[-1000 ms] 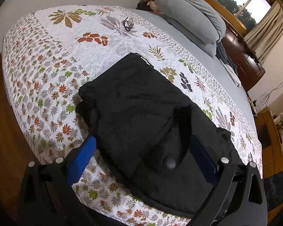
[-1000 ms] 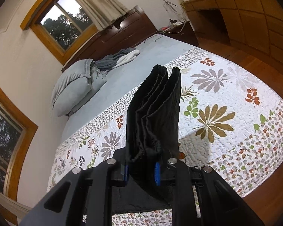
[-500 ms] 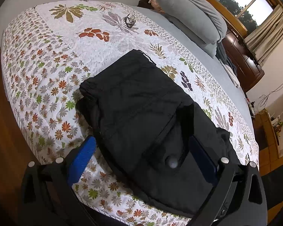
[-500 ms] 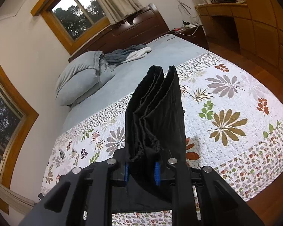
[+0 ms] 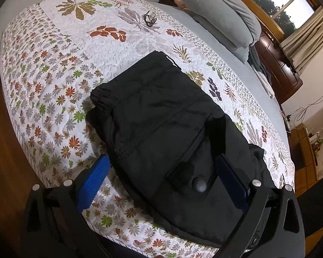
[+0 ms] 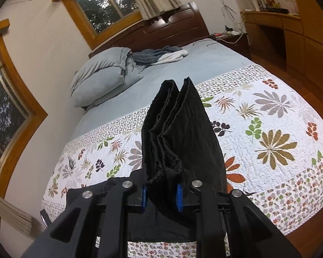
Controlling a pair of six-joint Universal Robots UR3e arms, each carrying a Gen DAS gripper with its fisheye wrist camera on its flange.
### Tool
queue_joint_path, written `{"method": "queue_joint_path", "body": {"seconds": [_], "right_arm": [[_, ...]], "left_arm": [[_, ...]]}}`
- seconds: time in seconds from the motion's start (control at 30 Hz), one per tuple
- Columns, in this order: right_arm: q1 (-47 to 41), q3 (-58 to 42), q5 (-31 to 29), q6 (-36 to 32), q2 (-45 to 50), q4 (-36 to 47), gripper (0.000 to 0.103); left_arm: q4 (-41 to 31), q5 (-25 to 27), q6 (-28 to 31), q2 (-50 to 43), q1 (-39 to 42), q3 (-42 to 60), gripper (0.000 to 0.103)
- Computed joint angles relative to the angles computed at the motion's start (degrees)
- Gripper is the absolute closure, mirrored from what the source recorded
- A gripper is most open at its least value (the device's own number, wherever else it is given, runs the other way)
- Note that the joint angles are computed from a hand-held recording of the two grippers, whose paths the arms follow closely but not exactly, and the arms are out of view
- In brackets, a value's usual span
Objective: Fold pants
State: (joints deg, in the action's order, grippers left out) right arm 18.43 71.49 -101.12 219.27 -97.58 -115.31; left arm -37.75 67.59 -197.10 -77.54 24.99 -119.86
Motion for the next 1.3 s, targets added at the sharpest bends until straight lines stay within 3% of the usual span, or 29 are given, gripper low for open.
{"method": "queue_joint_path", "body": {"seconds": [0.53, 1.3], "right_arm": [[5.34, -10.02, -1.53, -0.92, 10.84, 3.36, 0.084], [8.84, -14.40, -0.12, -4.18, 19.30, 1.07, 0.084]], "left_arm": [[-0.54, -0.10, 0.08, 0.22, 0.32, -0.39, 0.005], [-2.67, 3.35, 0.13, -4.41, -2.94, 4.23, 0.005]]}}
